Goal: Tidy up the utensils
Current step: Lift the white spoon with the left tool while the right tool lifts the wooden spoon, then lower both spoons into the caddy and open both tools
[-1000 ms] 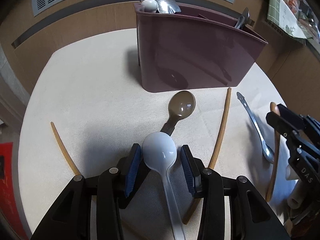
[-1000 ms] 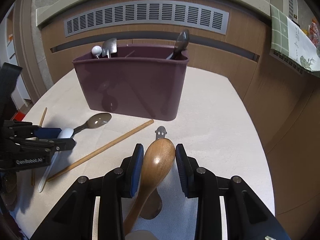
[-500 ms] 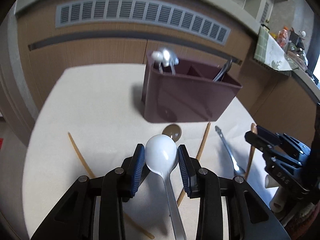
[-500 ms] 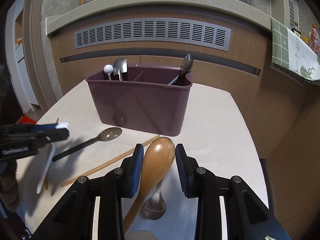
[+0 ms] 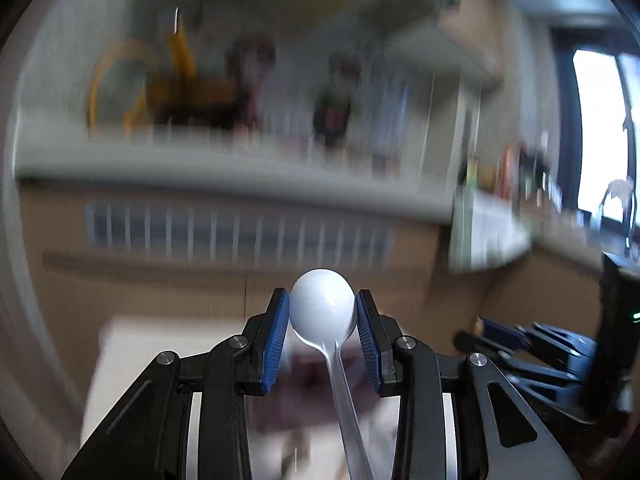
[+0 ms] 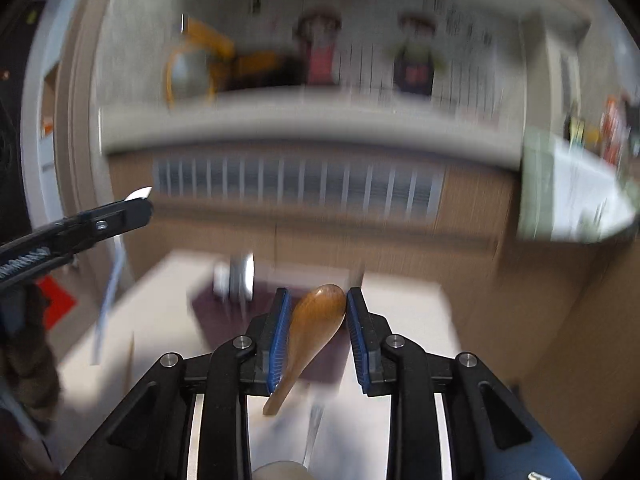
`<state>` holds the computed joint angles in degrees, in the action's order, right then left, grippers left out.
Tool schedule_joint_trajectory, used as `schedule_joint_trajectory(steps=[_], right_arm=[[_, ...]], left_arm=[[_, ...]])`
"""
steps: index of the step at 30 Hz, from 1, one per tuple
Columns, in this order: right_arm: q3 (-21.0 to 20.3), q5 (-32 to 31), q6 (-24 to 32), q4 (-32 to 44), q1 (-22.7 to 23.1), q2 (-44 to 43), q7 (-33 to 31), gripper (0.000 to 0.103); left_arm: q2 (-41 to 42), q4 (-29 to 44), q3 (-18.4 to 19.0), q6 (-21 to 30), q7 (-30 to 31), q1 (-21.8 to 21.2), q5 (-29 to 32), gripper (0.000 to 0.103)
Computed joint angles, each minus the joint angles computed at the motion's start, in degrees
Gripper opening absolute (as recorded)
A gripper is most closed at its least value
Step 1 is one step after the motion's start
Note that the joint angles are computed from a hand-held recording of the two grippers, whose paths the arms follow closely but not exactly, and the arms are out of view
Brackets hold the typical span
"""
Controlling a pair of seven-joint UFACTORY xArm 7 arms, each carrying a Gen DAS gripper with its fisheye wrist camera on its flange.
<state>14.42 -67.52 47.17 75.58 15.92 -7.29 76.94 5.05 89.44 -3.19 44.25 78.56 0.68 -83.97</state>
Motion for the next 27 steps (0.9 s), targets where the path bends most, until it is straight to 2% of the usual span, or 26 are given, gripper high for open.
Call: schedule_joint_trajectory(steps=[2,4,7,10,12,17,22,23,25,26,27], right_arm=[[-0.03,-3.29,1.10,4.59,-0.51,1.06,-0.27,0.026],[-0.78,-6.07,1.05,8.88,-0.85,3.02,-1.43,0.026],[-2.86,-6.79,1.44,13.54,-0.62,6.86,-3.95,0.026],[-5.76,-2.83,-0.96,15.26,-0.46,9.74,-5.52,0.026],[-7.31,-0.94,-2.14,15.07,-0.34,11.10,-5.64,0.026],[-9.43,3.70,-3.85,13.15,0.19,12.84,-7.50,0.026],[-10.38,9.19,-5.19,11.58,0.43,13.81,-10.77,0.027],[-11.41,12.42,-7.46,10.68,0.73,13.61,-12.77,0.028],[-10.45,22.87,-14.53,7.82,-2.18,12.96,-19.74,0.028],[-9.55,25.86,-15.31,7.32,-3.39,13.02,-21.55,0.028],[-10.65,26.44,-14.39,7.27,-2.20,12.96,-21.65,0.028]], left_arm=[[2.64,3.56,-1.34,-4.46,4.95,-0.98,-7.65,0.035],[6.34,7.13,-2.56,-6.73,6.02,-1.71,-10.20,0.035],[11.78,12.08,-4.49,-11.51,4.25,-3.09,-7.41,0.035],[16.94,16.58,-5.87,-13.22,-2.49,-3.44,-1.62,0.035],[18.76,17.66,-7.01,-14.84,-3.66,-3.57,0.37,0.035],[20.99,17.71,-11.33,-20.25,2.54,-3.11,0.31,0.035],[21.56,15.56,-12.55,-20.62,-0.89,-2.41,6.11,0.036],[21.58,14.91,-12.32,-19.56,-3.40,-2.27,8.28,0.037],[21.86,14.34,-11.47,-16.66,-9.65,-2.27,14.01,0.042],[21.94,14.28,-11.15,-14.83,-12.57,-2.08,16.90,0.046],[21.85,14.17,-11.40,-13.81,-14.09,-1.55,18.20,0.046]])
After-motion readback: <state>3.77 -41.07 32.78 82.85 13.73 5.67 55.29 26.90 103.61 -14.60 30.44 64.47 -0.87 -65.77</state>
